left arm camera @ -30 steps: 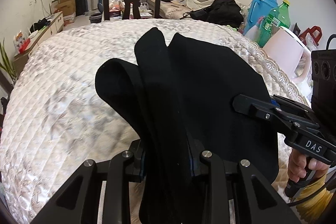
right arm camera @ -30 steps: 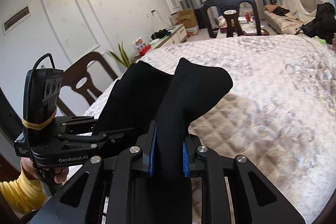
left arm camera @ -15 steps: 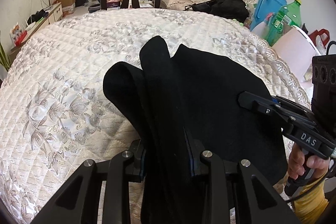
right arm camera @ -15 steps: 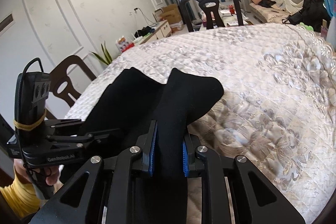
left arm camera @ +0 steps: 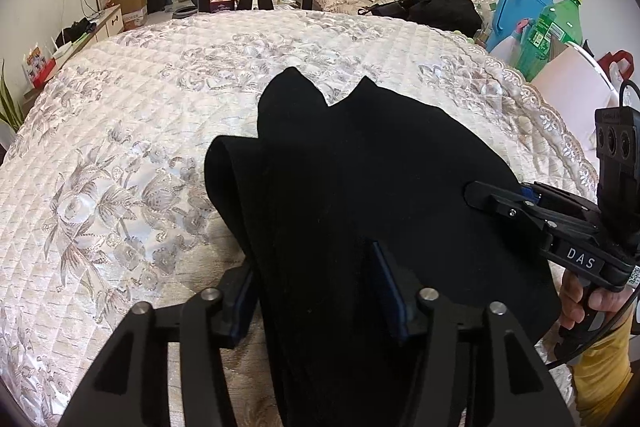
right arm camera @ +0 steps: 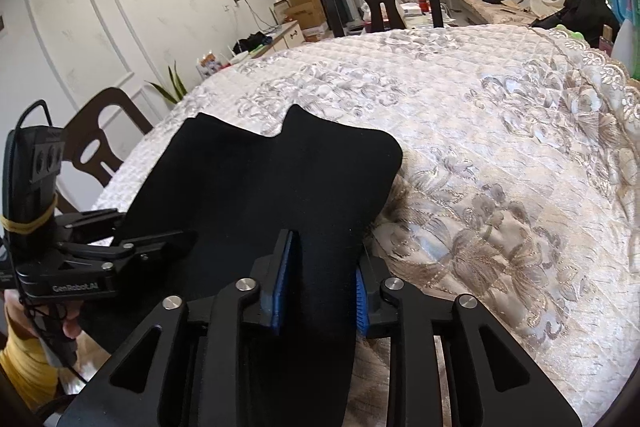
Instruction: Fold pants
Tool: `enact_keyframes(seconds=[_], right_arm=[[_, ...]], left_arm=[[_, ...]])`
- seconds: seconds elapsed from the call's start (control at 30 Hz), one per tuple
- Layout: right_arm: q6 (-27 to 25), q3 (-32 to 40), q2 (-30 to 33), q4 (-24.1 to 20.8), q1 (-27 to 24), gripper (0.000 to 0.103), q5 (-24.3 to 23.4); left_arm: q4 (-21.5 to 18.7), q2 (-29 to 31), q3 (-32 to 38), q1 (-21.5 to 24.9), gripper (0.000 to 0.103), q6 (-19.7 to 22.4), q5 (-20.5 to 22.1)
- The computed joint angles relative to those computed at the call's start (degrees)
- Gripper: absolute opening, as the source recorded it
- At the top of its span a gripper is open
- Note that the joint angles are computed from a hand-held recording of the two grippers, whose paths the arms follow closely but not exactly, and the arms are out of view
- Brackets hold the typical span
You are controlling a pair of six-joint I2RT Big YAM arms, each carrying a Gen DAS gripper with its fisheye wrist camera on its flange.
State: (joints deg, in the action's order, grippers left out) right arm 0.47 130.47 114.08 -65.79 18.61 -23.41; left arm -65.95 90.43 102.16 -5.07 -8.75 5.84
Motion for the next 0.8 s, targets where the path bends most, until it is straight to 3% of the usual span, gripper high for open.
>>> enact_keyframes(seconds=[0.17, 0.33, 0.53, 0.7, 0.8], right_arm=[[0.35, -0.51, -0.25, 0.18, 0.15, 0.036, 1.59], [0.83, -3.93, -2.85, 3.61, 0.23, 0.044, 4.96], [1.8, -10.06, -7.79, 8.13, -0.35, 0.052, 4.15], [1.09, -16.58, -13.23, 11.72, -0.23, 0.056, 2.77], [0.9, -20.34, -16.28, 13.57, 0.16, 0.058, 2.47]], left_arm=[[1.37, -1.0, -1.6, 0.19, 0.071, 0.05, -1.16], [1.78, -2.1, -2.78, 0.44, 0.076, -0.61, -1.87], [1.94, -5.04, -5.05, -0.51, 0.076, -1.37, -4.0], [3.64, -9.66, -8.85, -0.8, 0.076, -5.13, -5.24], [3.36, -12.18, -10.62, -1.79, 0.076, -5.12, -8.55]])
